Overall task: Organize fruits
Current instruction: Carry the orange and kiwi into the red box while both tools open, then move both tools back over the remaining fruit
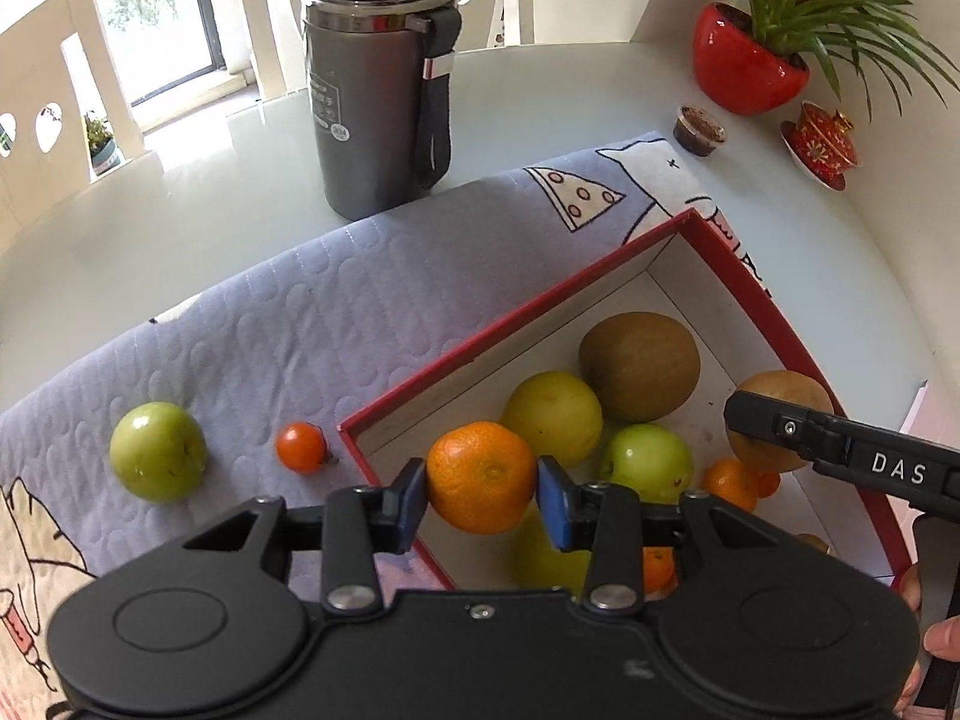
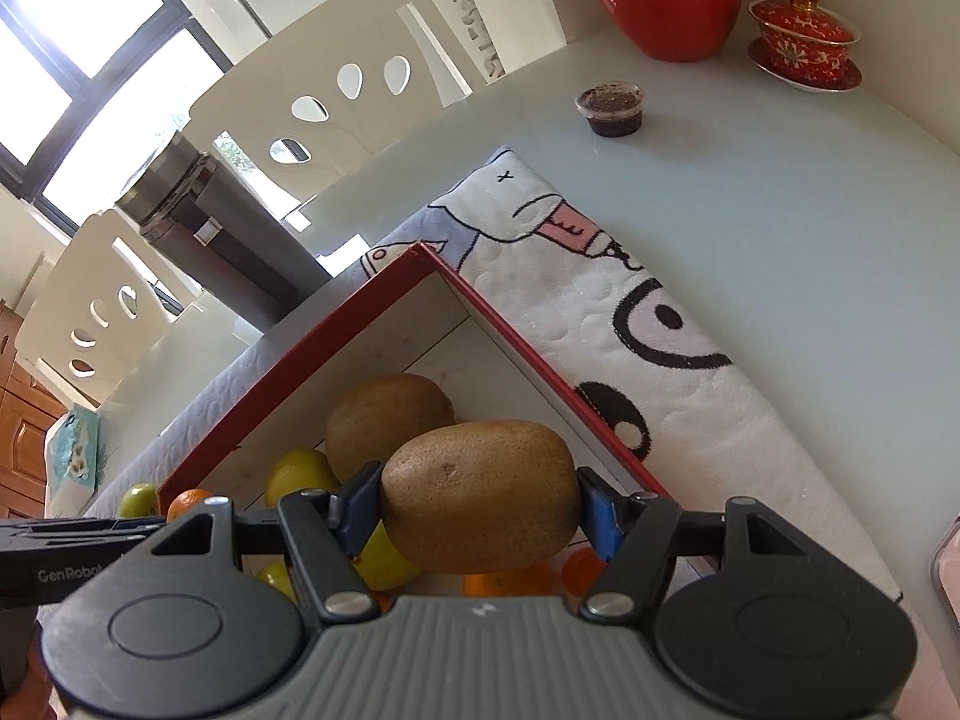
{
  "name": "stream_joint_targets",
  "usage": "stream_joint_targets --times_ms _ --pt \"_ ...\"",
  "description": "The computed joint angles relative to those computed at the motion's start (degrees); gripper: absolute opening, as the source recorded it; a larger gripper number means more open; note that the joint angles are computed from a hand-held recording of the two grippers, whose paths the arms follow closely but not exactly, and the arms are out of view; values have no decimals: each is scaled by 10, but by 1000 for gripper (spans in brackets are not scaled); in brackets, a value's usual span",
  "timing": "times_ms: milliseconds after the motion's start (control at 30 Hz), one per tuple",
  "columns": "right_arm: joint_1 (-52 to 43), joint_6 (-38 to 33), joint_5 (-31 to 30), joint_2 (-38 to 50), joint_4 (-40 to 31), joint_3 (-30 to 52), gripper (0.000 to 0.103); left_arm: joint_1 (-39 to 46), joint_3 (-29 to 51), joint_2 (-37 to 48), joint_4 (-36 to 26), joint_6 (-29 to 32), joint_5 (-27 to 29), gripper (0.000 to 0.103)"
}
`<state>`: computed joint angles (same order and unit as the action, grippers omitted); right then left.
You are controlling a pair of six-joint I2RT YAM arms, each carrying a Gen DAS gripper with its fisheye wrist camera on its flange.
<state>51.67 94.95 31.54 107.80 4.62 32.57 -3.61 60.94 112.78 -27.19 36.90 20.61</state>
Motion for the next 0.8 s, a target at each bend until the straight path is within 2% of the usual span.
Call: stream_joint_targets --times_ms 133,267,433,667,800 --pt "-3 20 -5 -8 1 -6 70 1 -8 -13 5 7 6 64" --pt "5 39 14 -33 26 -31 70 13 -5 -24 -8 9 19 64" --pt "4 34 32 -76 -16 -25 70 36 11 -35 -31 7 31 65" --pt "-23 -42 20 -84 -44 14 70 93 73 -26 -72 9 41 66" --pt "-47 -154 9 -78 -70 71 70 128 128 4 -79 -4 30 68"
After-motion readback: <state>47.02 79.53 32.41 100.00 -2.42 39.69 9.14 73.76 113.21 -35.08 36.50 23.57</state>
